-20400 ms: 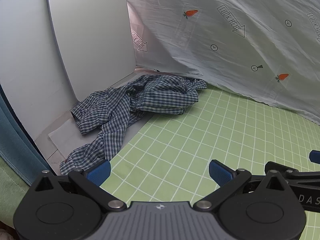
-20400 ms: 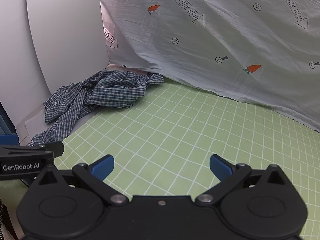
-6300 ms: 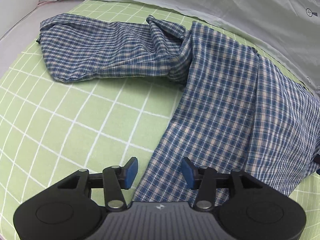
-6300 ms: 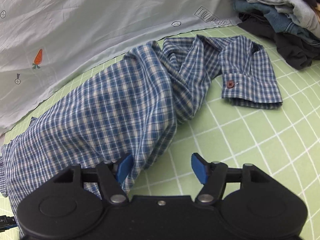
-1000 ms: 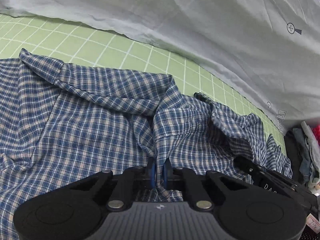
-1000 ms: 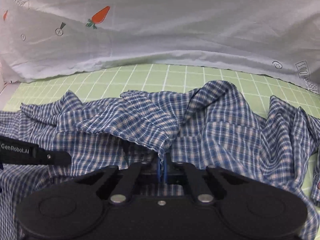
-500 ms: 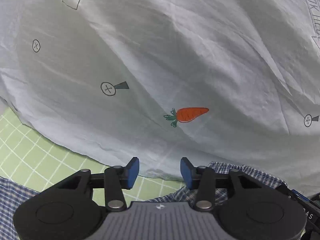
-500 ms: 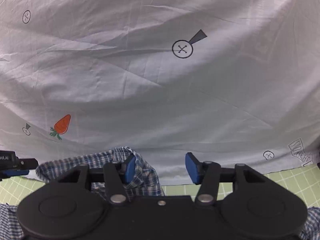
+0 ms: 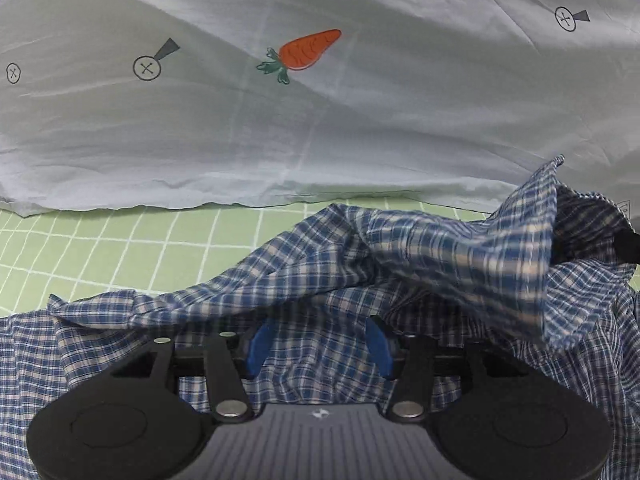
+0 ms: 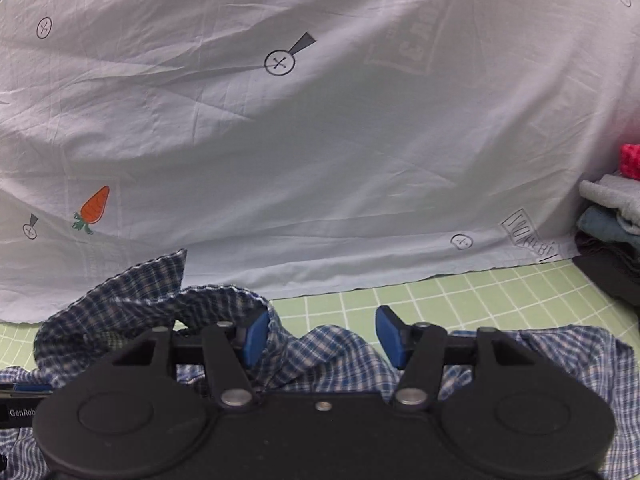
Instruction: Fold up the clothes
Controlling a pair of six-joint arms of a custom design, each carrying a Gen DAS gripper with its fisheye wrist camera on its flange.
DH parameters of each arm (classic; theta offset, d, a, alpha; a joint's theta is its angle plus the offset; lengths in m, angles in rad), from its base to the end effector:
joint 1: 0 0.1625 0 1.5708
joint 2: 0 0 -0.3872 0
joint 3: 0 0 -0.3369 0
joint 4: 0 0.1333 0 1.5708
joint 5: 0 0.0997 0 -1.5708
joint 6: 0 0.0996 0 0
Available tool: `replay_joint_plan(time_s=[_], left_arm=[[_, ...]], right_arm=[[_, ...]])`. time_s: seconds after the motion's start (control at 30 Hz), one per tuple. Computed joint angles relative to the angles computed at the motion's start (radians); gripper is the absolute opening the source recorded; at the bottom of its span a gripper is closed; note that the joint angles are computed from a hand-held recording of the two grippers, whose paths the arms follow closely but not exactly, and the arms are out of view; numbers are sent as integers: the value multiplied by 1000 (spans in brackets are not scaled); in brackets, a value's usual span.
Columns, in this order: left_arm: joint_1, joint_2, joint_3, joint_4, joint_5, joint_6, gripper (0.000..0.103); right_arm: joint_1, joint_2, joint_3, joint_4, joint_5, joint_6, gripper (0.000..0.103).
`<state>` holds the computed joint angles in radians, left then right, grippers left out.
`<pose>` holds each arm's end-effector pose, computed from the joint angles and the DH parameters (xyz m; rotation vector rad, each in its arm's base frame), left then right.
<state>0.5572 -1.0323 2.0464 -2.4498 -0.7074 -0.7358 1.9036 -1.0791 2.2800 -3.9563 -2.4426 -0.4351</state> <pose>-0.2856 -0.4242 0.1313 0.4043 2.3546 -0.7405 0.1851 -0.3609 0.2579 0.1616 -2.0102 1.2474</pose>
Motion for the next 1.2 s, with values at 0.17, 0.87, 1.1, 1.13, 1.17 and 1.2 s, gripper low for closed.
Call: replay_joint_plan(time_s=[0.17, 0.87, 1.1, 1.13, 1.17, 1.2], left_arm=[[20, 59, -40, -136, -11, 38, 57], [45, -58, 12, 155, 63, -257, 67], [24, -117, 60, 239, 94, -252, 70], [20, -129, 61, 266, 96, -272, 70], [13, -142, 63, 295, 100, -292, 71], [5, -156, 65, 326, 105, -312, 71]], right_arm=[[1, -45, 25, 43, -19, 37, 67], [-150, 46, -73, 404, 226, -117, 20], [-187, 115, -209, 366, 213, -146, 17], [-180, 99, -195, 361, 210, -135, 17], [-171, 82, -177, 350, 204, -124, 25], [-161, 65, -159, 339, 198, -112, 33]])
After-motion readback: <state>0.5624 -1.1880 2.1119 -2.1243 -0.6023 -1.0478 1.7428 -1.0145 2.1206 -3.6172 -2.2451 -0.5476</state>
